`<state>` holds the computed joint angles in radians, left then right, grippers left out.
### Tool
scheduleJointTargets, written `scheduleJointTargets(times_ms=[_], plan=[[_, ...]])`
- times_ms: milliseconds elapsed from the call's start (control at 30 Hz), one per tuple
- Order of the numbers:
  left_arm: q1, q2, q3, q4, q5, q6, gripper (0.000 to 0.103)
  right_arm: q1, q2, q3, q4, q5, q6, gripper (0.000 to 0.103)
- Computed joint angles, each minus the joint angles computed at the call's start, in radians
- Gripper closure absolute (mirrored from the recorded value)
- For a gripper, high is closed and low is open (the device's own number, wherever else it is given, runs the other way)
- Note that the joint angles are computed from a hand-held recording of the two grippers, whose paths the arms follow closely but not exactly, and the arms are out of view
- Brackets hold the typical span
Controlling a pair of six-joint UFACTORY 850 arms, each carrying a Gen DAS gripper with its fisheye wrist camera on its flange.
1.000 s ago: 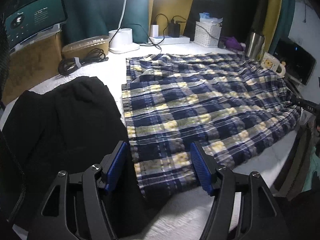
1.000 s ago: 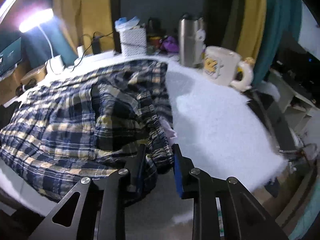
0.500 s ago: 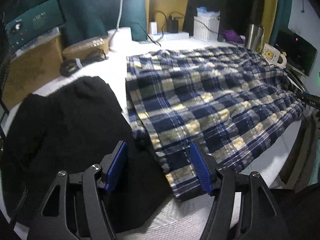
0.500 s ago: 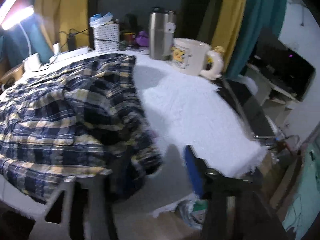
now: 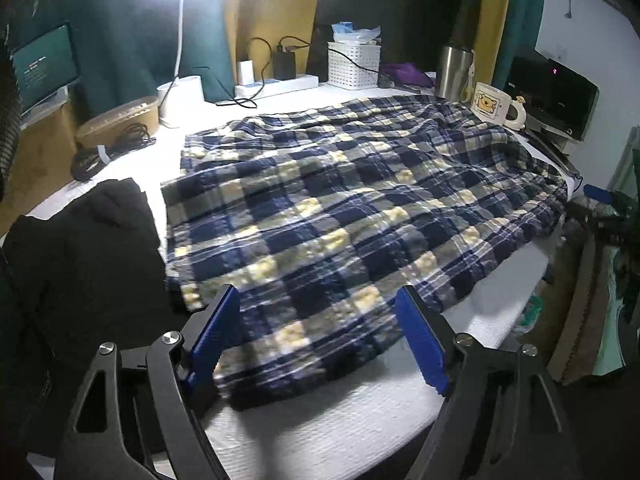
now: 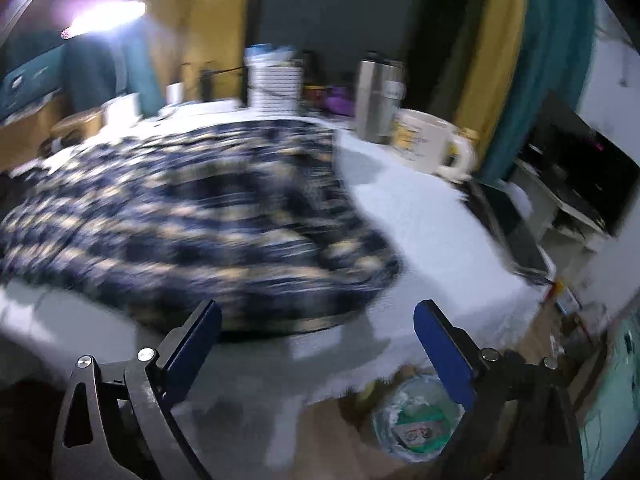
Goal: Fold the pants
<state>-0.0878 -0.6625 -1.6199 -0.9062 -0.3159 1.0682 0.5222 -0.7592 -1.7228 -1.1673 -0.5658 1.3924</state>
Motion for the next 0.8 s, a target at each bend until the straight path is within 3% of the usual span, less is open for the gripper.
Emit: scheduleJointTargets(times_ms=[167,400,500,600,800], plan=[[-0.003,0.007,0.01,-0.038,0.003,0.034,0.023,0.031,-0.069,-0.1,0.103,0.025,-0.182,0.005],[-0.005,-0.002,0.001,-0.046,-0.006,0.041,0.023,0.068,-0.195,-0.277,0.112,-0.079,-0.396,0.005],[-0.014,-0.001,0.002,-0.101,-0.02,0.112,0.022,0.064,-0.215,-0.322,0.103,-0.094,-0.434,0.005],[-0.026,0.0,0.006,-0.165,-0.026,0.198,0.013,0.048,-0.224,-0.358,0.131,-0.074,-0.467,0.005],[-0.059,-0.012,-0.001,-0.173,-0.011,0.292,0.012,0.01,-0.27,-0.473,0.265,-0.046,-0.569,0.005]])
